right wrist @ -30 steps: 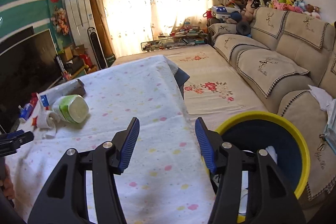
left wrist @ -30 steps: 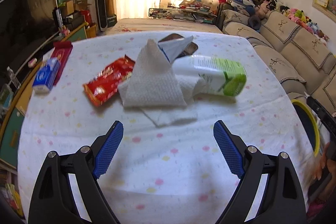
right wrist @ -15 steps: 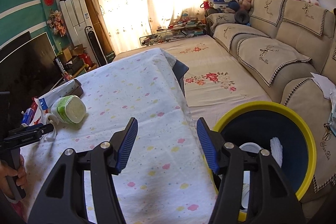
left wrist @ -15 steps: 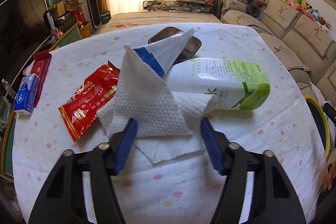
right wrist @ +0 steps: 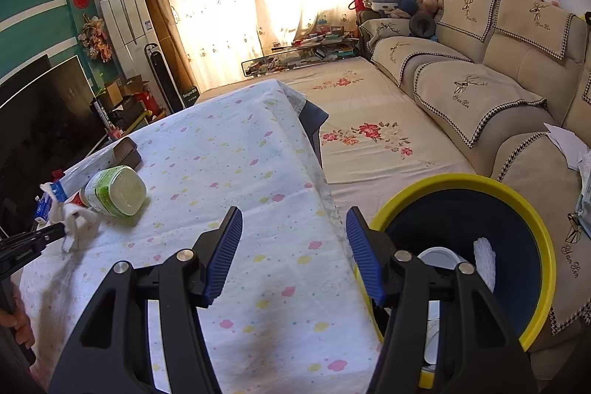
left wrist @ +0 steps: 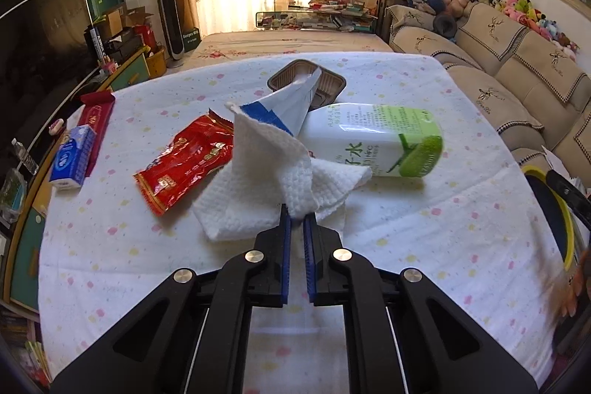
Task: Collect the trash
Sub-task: 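Grasp the white tissue with the left gripper and lift it, then carry the tissue with the left gripper into the bin while the right gripper grasps the toothpaste tube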
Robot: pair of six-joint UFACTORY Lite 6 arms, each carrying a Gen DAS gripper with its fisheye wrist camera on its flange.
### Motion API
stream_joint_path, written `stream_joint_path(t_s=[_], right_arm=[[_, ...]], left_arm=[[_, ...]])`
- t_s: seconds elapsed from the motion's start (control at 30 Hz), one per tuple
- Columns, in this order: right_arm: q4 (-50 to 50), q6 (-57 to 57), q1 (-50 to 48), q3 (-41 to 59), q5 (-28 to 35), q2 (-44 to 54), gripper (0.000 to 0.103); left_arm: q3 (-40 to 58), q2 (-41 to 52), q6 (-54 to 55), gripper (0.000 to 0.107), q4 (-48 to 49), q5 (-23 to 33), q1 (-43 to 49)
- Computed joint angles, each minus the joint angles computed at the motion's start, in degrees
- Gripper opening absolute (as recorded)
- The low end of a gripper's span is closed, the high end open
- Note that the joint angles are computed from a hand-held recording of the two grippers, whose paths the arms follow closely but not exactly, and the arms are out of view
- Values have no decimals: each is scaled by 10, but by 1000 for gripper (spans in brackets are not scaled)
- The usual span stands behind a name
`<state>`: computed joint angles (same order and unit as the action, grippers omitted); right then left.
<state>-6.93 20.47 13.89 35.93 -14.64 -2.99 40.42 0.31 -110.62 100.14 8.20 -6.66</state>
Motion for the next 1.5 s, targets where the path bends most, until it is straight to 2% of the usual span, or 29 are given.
stream_joint_path(t_s=[0.23, 0.33, 0.37, 0.5, 0.63, 0.73, 0.83, 0.97, 1.1, 1.23, 1.4, 1.5], right_arm=[[21, -21, 4, -10, -5, -11, 56], [22, -22, 3, -10, -5, -11, 56], [20, -21, 3, -10, -5, -12, 56], [43, -44, 5, -15, -10, -18, 56], [37, -37, 5, -16, -9, -19, 56], [4, -9, 4, -10, -1, -17, 56], [-85, 67, -3, -5, -3, -13, 56], [-145, 118, -12, -14, -16, -23, 56], [-372, 274, -27, -65, -91, -96, 56], [-587, 410, -12, -79, -217, -130, 56], [-632, 423, 64, -63, -246, -135, 55], [-617, 412, 102, -49, -235, -129, 55]], left_arm=[[-95, -218, 394, 7, -419, 59, -66], [-102, -310, 557, 7, -590, 118, -103], [-98, -335, 580, 7, -619, 148, -128], [-83, -411, 563, 7, -613, 257, -215], [-51, -445, 489, 7, -555, 382, -352], [-25, -447, 464, 7, -550, 432, -418], [6, -438, 441, 7, -539, 471, -466], [47, -419, 445, 7, -538, 485, -481], [88, -394, 445, 7, -522, 510, -507], [120, -371, 450, 7, -524, 515, -517], [148, -344, 444, 7, -521, 524, -542], [161, -331, 439, 7, -515, 528, -559]])
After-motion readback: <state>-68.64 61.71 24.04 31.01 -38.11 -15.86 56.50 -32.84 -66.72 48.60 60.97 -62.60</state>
